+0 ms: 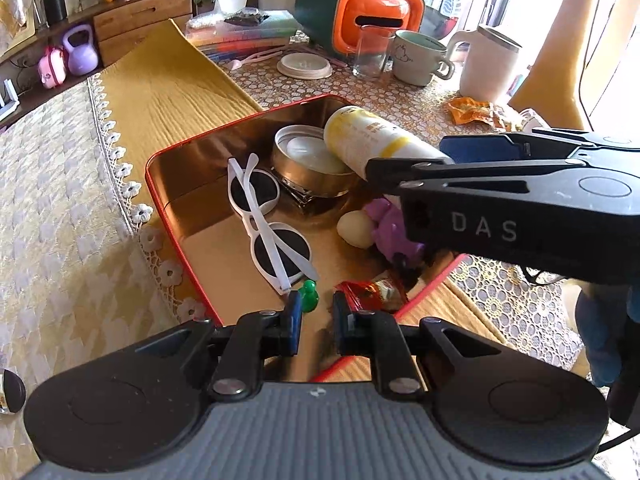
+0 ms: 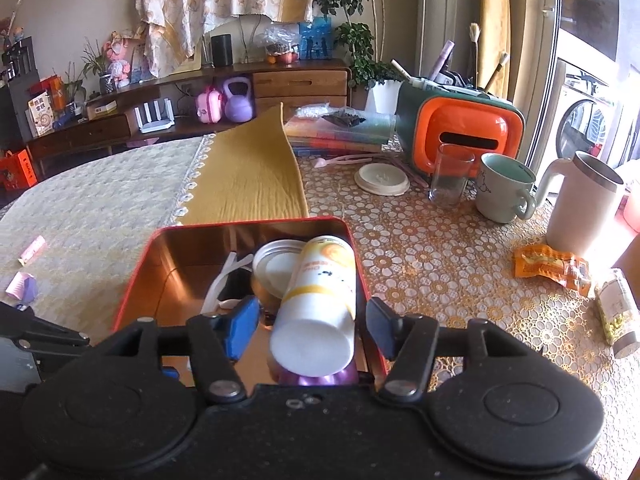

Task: Organize rigid objects
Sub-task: 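Lower both tools into the red box and open them to release bottle and piece, then withdraw both open tools from the box toward the remaining table items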

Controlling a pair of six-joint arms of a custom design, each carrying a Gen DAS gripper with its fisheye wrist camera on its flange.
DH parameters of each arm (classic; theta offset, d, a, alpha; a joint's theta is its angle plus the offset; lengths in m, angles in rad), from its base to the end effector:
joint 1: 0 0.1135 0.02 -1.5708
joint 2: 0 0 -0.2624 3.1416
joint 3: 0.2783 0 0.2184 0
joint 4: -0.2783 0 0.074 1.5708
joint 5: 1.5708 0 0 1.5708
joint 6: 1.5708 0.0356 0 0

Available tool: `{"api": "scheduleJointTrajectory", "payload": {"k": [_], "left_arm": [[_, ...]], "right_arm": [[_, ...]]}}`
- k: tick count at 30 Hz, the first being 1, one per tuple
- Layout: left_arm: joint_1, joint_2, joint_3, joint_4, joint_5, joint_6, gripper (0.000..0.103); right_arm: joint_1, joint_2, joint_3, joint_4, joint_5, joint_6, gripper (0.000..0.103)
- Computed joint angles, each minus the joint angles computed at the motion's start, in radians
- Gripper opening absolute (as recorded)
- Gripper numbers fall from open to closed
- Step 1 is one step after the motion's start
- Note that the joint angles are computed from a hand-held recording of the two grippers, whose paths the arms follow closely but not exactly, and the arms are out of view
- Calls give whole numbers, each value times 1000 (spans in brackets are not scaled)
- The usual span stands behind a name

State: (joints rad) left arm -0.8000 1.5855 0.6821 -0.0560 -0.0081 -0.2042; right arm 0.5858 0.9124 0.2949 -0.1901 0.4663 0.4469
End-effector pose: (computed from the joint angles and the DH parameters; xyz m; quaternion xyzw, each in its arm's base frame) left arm 0.1840 -0.1891 0.1583 0.2787 0.9120 -0.1415 0.2657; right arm 0.1243 0.0633 0.1719 0.0232 0.9068 -0.0076 0.4210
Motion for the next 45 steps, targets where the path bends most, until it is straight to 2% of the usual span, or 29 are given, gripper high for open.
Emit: {"api": "scheduleJointTrajectory", "payload": {"k": [14, 19, 25, 31, 37, 41, 45], "left_arm": [[27, -235, -85, -79, 12, 17, 15], [94, -361, -124, -147, 39, 42, 15], [213, -509, -158, -249, 99, 104, 15], [362, -649, -188, -346, 167, 204, 15], [584, -750, -186, -476, 294, 339, 15], [788, -804, -177, -578, 403, 487, 15], [1030, -805, -160, -678, 532, 680, 15]], "right_arm": [[203, -87, 76, -205, 123, 174, 71], [331, -106, 126, -312, 198, 285, 74], [533, -41, 197, -417, 289, 470, 77], [692, 71, 268, -477, 335, 615, 80], [819, 186, 361, -529, 375, 730, 87], [885, 255, 415, -548, 388, 786, 89], [926, 323, 464, -544, 387, 796, 90]]}}
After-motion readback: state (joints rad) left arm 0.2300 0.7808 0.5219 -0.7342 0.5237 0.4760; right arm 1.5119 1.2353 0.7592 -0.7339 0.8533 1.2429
